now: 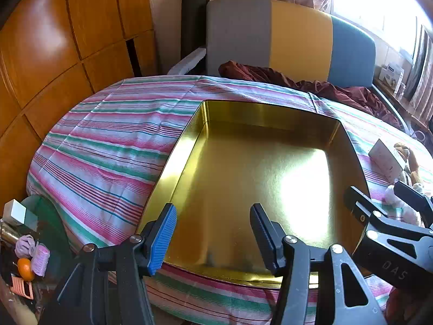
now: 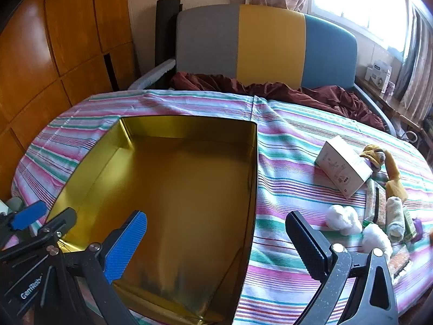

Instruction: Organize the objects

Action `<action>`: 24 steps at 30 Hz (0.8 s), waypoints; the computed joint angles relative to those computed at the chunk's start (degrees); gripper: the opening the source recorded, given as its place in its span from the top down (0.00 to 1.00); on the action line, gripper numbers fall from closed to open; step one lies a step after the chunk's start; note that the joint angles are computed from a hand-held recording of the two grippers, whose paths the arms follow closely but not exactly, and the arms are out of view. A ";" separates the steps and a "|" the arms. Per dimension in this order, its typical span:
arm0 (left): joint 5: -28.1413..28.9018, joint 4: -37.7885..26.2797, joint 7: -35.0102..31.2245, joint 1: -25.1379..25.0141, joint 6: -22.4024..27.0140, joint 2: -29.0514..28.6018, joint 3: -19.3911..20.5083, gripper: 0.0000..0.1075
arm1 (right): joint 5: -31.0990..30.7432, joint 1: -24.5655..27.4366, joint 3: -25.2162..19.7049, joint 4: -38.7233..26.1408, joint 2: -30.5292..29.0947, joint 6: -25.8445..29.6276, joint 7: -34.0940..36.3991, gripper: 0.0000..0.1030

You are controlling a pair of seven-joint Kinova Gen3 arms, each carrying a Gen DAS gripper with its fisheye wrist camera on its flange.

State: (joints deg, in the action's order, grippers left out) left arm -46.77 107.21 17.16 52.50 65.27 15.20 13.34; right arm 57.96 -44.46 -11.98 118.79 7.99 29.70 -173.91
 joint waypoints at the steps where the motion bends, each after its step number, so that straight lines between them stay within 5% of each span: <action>1: 0.05 -0.24 0.00 0.13 0.50 0.23 0.02 0.47 | 0.32 0.05 0.06 0.17 -0.10 -0.43 -0.24 0.00; 15: 0.64 -0.93 -0.92 0.23 0.07 0.69 -0.18 0.47 | 1.79 1.22 -0.32 1.45 -1.56 -1.44 -0.91 0.00; 24: -2.00 1.69 0.99 0.62 -7.16 -0.49 0.08 0.47 | -1.24 7.28 -0.04 4.18 -6.16 -3.88 6.49 0.00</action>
State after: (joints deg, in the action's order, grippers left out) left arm -48.77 108.90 18.15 53.11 58.11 14.71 13.42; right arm 56.72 -37.18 -12.01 122.97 1.84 25.81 -167.42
